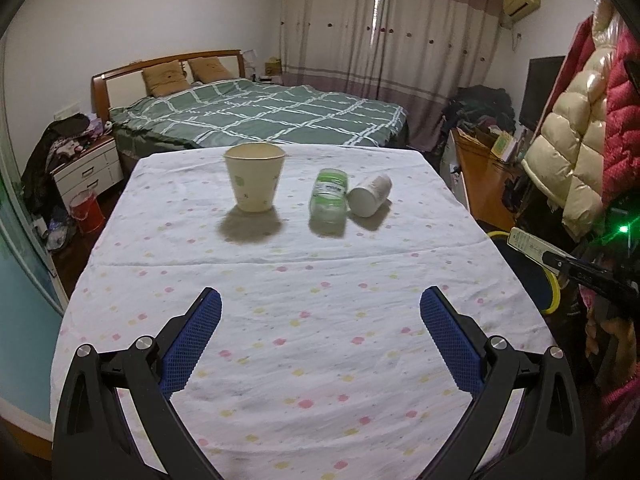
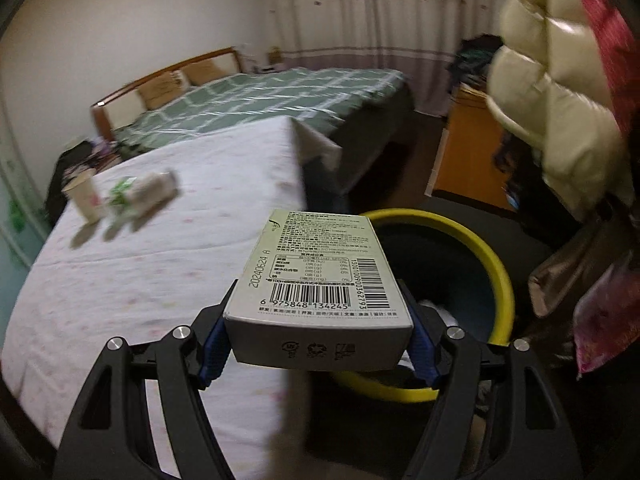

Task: Collect trash
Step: 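Carry the white box into the yellow bin and open the right gripper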

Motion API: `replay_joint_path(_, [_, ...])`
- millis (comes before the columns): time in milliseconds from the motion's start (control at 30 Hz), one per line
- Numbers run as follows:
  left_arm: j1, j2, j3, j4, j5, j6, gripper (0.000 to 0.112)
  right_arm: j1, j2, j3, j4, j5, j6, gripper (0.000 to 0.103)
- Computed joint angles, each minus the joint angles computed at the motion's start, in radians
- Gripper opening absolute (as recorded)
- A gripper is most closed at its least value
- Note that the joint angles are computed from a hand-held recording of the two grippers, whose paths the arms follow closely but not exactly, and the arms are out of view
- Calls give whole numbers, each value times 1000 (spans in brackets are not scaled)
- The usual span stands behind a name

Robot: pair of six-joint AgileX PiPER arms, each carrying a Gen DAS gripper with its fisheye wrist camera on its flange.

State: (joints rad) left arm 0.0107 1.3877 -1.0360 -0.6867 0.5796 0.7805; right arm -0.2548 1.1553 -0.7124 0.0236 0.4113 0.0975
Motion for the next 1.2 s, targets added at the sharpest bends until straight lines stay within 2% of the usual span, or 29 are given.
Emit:
replay_joint_path(133, [-51,21,-22,44,-7,-43,98,-94,59,5,92,-40,-108,69])
replay_joint_path(267, [-92,42,-45,83,-17,-80,98,-118,118,-9,92,-67,-118,69])
replay_joint_path(367, [-122,60,-63,112,-26,-106,98,-110,168,-36,-5,-69,-26,69])
replay_joint_path(467, [-144,82,-86,121,-27,-113,98,-107,173,-40,-3,-76,-14,81])
replay_joint_path(567, [-160,114,-112,114,-28,-97,98,-83,165,-41,-103,-78,85,82])
replay_joint_path(700, [-179,186,-179,109,-16,-65,98,-76,175,-47,-99,-78,81,82])
replay_joint_path(1033, [-235,454,-520,179,60,-47,98,-70,200,-58,-64,-72,56,83])
replay_joint_path(1100, [-245,523,-625,203,84,-67,98,-66,207,-62,-54,-74,49,83])
replay_joint_path(1200, [-265,665,-855,276,175,-158,97,-61,209,-62,-47,-73,43,83])
